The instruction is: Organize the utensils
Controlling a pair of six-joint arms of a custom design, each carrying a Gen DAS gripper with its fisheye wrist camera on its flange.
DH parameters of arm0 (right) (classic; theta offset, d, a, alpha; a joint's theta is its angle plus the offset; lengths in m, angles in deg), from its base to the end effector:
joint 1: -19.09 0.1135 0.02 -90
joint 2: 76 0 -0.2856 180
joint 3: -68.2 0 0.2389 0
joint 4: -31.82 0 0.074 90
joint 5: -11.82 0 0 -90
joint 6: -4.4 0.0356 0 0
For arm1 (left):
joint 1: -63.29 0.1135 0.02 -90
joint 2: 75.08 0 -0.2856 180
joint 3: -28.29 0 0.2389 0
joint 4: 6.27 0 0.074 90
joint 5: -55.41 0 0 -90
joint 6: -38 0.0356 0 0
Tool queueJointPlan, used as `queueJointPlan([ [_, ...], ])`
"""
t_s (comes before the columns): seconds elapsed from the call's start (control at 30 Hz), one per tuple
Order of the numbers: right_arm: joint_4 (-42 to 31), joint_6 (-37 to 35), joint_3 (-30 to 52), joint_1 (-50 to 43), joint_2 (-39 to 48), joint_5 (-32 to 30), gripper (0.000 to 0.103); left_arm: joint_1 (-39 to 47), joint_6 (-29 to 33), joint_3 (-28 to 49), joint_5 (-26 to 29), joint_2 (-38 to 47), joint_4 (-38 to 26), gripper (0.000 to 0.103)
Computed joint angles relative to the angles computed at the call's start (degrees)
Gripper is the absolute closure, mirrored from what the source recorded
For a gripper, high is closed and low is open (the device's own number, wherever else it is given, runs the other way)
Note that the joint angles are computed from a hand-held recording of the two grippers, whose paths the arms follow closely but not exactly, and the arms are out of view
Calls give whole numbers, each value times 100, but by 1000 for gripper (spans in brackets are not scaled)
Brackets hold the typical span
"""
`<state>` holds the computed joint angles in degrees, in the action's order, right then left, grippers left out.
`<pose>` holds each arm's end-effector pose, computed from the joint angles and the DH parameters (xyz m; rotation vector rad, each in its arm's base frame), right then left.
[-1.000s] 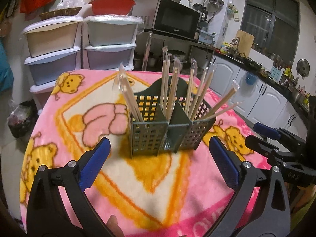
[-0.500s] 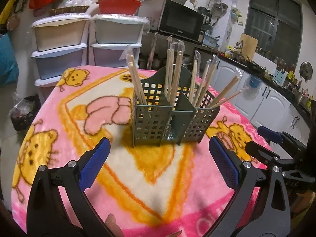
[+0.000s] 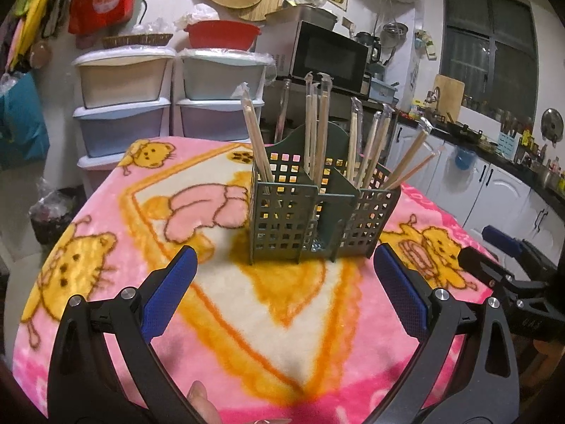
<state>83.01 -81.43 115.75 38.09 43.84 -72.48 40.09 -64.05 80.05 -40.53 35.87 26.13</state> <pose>0.3197 0.1063 0.0943 -0.1847 1.9322 0.1726 0.3159 -0.1314 0.1257 0.1338 2.0428 -0.2800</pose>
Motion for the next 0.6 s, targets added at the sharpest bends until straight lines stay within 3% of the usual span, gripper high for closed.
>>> queueJointPlan([
  [0.33, 1459, -14, -305, 89, 681, 118, 7, -279, 306, -558, -277, 499, 1620, 11],
  [0.6, 1827, -51, -351, 173, 844, 303, 7, -318, 257, -467, -552, 574, 1496, 11],
])
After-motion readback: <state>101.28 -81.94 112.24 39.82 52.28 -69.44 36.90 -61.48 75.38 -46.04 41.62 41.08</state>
